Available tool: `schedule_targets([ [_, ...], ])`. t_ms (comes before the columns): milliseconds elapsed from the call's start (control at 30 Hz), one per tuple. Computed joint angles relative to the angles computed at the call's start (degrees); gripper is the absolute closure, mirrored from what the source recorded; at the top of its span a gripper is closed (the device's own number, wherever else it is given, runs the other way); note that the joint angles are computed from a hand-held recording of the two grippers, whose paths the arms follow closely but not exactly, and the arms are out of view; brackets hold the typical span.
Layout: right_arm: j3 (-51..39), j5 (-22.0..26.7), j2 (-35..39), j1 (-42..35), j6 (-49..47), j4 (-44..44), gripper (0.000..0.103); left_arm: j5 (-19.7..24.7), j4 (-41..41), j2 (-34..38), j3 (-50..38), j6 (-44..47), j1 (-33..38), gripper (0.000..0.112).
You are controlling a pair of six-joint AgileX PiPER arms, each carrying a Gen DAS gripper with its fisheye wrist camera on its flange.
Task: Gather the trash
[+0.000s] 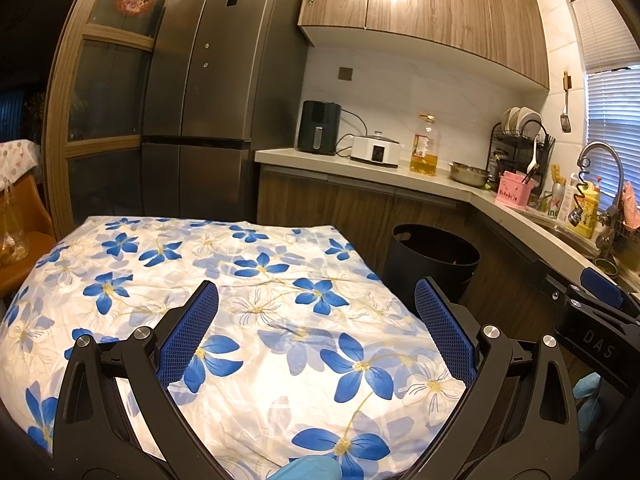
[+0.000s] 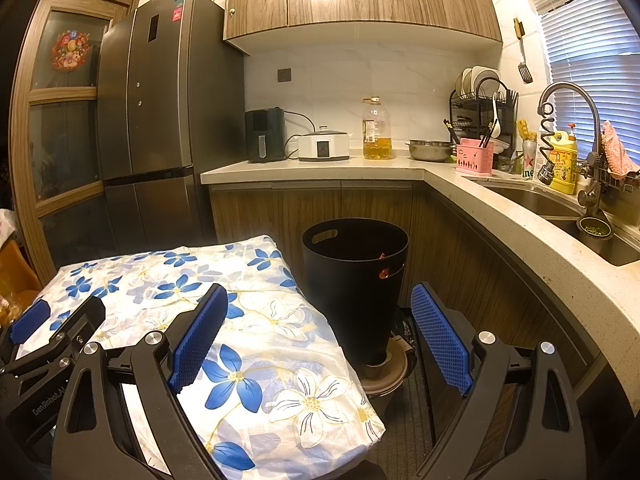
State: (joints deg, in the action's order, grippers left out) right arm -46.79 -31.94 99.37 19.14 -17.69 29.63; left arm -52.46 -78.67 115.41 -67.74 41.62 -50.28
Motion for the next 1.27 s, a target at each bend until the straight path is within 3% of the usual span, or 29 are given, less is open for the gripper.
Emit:
schedule_targets([
  [633, 0.4, -0.1, -0.2, 0.0, 0.7, -0.7, 0.013, -0.7, -1.4, -0.4, 0.1, 1.7, 0.3, 0.015],
  [900, 0.6, -0.5, 0.0, 0.0, 1.2, -1.1, 0.013, 0.3, -1.0, -0.1, -0.3, 3.1, 0.4, 0.026],
  [1000, 0.6, -0.3, -0.1, 0.0, 1.2, -0.9, 0.013, 0.2, -1.2, 0.0, -0.5, 3.9, 0.2, 0.026],
  [1100, 0.7, -0.3, -0.1, -0.2, 1.8, -1.4, 0.013, -0.8, -1.3, 0.3, -0.9, 4.4, -0.2, 0.015],
  [1267, 0.9, 0.0, -0.4, -0.4, 2.3, -1.9, 0.013, -1.0, -1.0, 0.0, -0.6, 3.7, -0.4, 0.015],
])
